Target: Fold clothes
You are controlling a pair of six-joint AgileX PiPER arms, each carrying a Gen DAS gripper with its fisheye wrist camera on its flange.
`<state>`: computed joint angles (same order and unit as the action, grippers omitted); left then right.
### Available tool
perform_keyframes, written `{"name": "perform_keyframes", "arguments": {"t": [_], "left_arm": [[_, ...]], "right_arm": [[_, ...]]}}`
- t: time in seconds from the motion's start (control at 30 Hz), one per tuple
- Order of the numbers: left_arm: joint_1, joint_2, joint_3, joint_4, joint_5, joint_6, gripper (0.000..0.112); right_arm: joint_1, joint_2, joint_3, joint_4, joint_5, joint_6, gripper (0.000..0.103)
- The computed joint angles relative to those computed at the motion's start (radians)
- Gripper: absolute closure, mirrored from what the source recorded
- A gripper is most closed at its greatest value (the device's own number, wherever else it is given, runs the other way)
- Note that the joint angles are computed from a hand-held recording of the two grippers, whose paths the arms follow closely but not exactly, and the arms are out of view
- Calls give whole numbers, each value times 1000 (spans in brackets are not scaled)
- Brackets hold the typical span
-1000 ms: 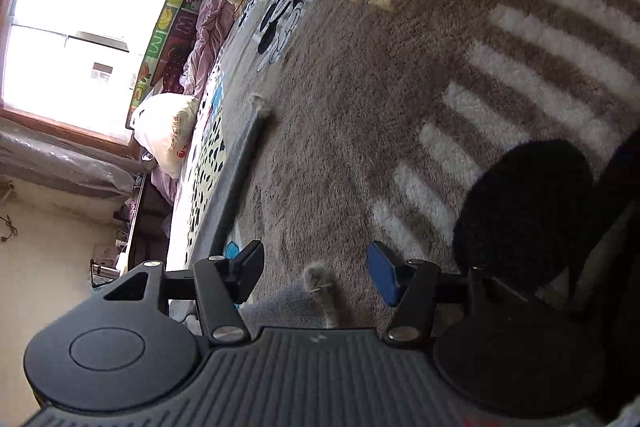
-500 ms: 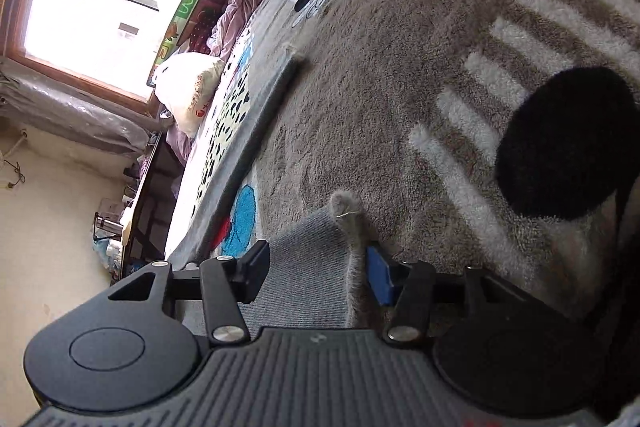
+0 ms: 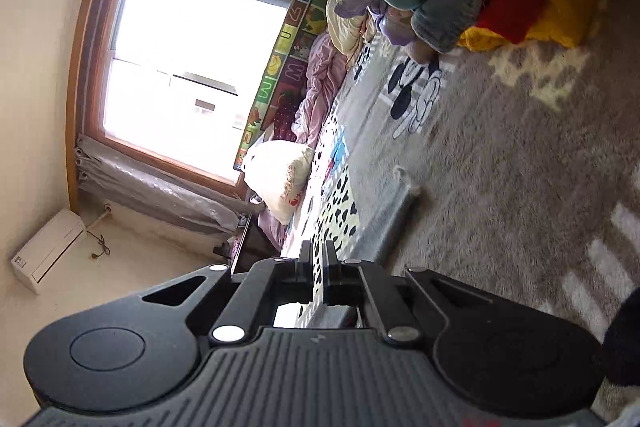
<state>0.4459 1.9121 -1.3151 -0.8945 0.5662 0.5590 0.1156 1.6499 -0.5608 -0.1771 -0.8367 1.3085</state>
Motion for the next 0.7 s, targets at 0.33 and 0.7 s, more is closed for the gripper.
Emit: {"name": "perform_keyframes", "arguments": {"t": [0.33, 0.7], "left_arm": [[27, 67, -6, -213, 33, 126, 45], [45, 95, 5, -401, 58, 291, 95]], "right_arm": [[219, 55, 89, 147, 219, -19, 27], [343, 251, 85, 292, -39, 25, 98]]}}
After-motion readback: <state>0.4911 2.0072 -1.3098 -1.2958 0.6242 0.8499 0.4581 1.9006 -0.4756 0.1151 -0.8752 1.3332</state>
